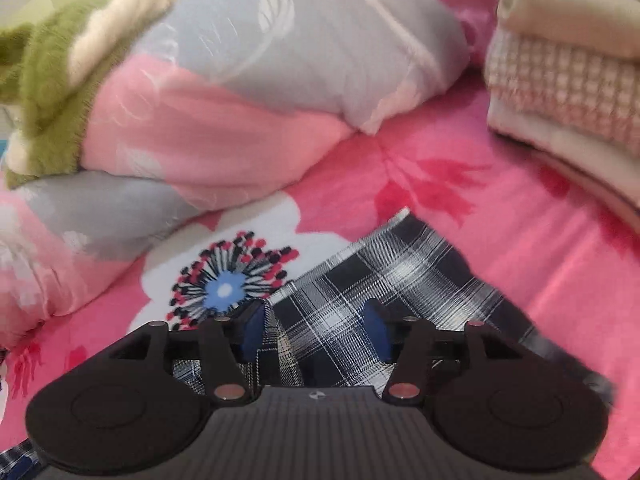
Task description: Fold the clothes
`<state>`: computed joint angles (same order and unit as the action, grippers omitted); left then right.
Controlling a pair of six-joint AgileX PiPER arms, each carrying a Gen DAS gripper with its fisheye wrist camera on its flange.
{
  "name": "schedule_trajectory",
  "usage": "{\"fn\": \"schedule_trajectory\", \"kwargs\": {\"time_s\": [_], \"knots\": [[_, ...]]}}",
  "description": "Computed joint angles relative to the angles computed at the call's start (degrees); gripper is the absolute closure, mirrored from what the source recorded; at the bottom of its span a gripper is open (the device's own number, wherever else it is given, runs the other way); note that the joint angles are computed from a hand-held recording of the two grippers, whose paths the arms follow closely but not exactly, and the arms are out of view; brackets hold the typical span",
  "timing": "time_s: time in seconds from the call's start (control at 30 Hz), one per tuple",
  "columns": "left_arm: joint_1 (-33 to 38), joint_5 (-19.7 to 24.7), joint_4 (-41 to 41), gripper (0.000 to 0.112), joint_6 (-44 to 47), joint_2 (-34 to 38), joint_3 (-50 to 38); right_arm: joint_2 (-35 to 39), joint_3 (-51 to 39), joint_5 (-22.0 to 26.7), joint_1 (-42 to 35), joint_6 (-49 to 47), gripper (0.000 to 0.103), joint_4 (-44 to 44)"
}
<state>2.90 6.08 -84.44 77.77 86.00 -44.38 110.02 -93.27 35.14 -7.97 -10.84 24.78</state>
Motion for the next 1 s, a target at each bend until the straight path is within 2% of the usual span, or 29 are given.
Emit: {"fn": "schedule_trajectory", "kwargs": {"time_s": [0.13,0.37,0.47,0.53,0.6,0.73,0.87,1.0], "knots": [[-0.07,-0.13,2.24,0.058,-2.17,0.05,-0.12,0.36,-2.62,0.88,1.18,3.16,0.045,-4.55],[-0.10,-0.04,7.62,0.058,-7.46,0.11,-0.50,8.07,-12.00,3.44,8.72,16.46,0.045,-27.74],[-0.19,-0.14,9.06,0.058,-8.77,0.11,-0.56,11.48,-15.67,6.76,10.49,19.10,0.045,-33.94],[-0.19,-0.16,9.43,0.058,-9.08,0.09,-0.54,11.25,-14.21,5.68,11.09,20.34,0.045,-36.52],[-0.29,-0.29,10.65,0.058,-10.23,0.08,-0.59,9.24,-11.06,3.25,10.58,20.41,0.045,-34.81],[-0.53,-0.55,11.32,0.058,-11.04,0.01,-0.53,4.66,-6.48,2.28,8.81,19.53,0.045,-28.07],[-0.67,-0.68,13.32,0.058,-13.04,-0.09,-0.52,-3.71,1.94,1.33,8.48,17.63,0.045,-22.33],[-0.79,-0.80,14.74,0.057,-14.51,-0.12,-0.52,-15.40,13.92,-0.91,8.63,8.81,0.040,-11.15]]}}
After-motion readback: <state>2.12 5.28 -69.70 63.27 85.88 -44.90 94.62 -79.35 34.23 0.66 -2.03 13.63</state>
